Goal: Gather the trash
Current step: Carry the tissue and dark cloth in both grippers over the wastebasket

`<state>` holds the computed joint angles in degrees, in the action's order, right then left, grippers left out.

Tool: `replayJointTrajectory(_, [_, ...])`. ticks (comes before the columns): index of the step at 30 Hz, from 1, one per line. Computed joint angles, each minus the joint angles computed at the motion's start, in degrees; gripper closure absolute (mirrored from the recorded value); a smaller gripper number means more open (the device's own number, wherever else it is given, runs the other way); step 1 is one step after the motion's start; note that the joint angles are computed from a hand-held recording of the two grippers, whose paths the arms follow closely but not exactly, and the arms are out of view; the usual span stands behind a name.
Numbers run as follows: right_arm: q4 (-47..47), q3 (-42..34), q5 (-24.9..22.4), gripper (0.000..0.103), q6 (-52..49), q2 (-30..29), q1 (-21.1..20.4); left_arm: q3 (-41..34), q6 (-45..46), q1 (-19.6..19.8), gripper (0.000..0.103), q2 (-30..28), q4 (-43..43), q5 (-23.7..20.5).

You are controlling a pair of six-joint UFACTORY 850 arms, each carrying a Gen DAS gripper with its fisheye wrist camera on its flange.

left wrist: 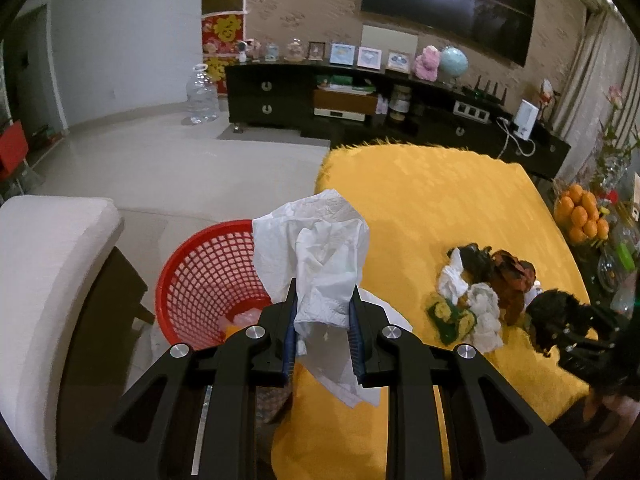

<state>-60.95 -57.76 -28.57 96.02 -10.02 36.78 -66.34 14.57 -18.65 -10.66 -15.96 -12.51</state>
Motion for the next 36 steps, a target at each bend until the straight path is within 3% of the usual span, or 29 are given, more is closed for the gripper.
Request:
replayJointTrajectory(10, [0.33, -10.24, -0.1, 0.051, -6.11, -3.93, -0.52, -1.22, -4.19, 2.82, 0.083, 0.02, 2.89, 0.68])
replayJointTrajectory(22, [7.74, -25.18, 2.46, 0.051, -19.05, -12.82, -0.11, -2.63, -10.4, 6.73, 0.083, -0.91, 8.06, 0.41])
replayJointTrajectory(27, [15.49, -31.53, 4.52, 0.051, -27.04, -17.26, -0.03, -3.75, -7.8, 8.54, 0.083, -2.32, 4.82, -0.81])
replayJointTrajectory(30, [25.51, -36.15, 5.64, 0.05, -36.31, -20.77, -0.36, -4.74, -7.98, 9.06, 0.083, -3.8, 4.5, -1.67])
replayJointTrajectory(36, [37.04, -44.27, 4.14, 0.05, -47.69, -27.02, -0.29, -5.61, -9.33, 9.92, 0.083, -5.96, 4.98, -2.51])
